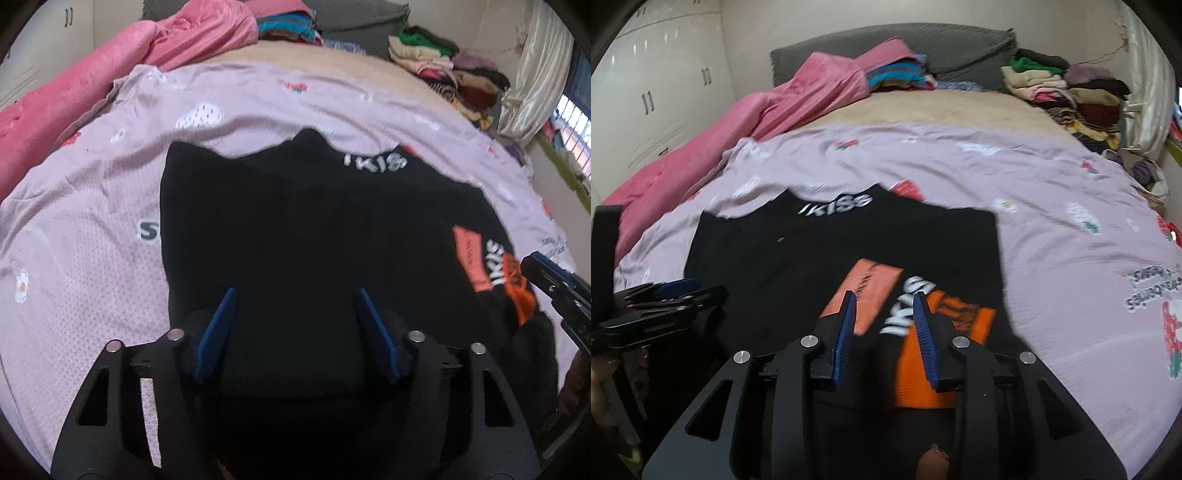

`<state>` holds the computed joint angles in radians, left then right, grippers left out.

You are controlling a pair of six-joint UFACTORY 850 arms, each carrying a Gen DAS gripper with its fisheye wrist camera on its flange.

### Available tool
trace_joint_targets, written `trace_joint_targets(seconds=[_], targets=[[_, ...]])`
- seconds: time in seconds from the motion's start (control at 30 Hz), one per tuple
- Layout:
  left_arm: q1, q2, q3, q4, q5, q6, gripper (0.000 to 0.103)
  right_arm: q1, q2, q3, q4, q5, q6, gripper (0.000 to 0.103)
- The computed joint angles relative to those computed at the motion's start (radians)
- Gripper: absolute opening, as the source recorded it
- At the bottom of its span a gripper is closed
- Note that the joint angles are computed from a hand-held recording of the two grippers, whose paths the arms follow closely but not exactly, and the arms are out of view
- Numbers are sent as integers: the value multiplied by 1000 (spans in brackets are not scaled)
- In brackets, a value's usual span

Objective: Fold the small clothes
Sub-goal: 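Lay the cuff on the folded sleeve and open the right gripper, then grasp the hem with both grippers and fold it up toward the collar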

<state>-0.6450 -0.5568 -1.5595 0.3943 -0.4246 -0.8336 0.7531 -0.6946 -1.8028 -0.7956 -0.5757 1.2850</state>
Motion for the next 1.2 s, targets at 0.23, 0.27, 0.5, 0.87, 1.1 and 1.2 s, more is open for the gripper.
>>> trace_joint_targets(seconds=[0.23, 0.27, 0.5, 0.87, 1.1, 1.2], targets=[[14, 16, 38, -39, 31, 15, 58, 8, -55, -77, 130, 11, -162, 39], [16, 20, 45, -46, 38, 20, 58, 7, -59, -82, 145, 8, -179, 40], [20, 24, 53, -64, 51, 31, 58, -4, -56, -58, 186, -38, -189, 41], [22, 34, 63, -78, 61, 33, 58, -12, -25, 2, 181, -39, -114, 53], [20, 45, 72, -74, 61, 26, 58, -1, 0, 26, 129, -34, -47, 66], [19, 50, 75, -72, 61, 18, 58, 2, 13, 39, 100, -24, -10, 73]])
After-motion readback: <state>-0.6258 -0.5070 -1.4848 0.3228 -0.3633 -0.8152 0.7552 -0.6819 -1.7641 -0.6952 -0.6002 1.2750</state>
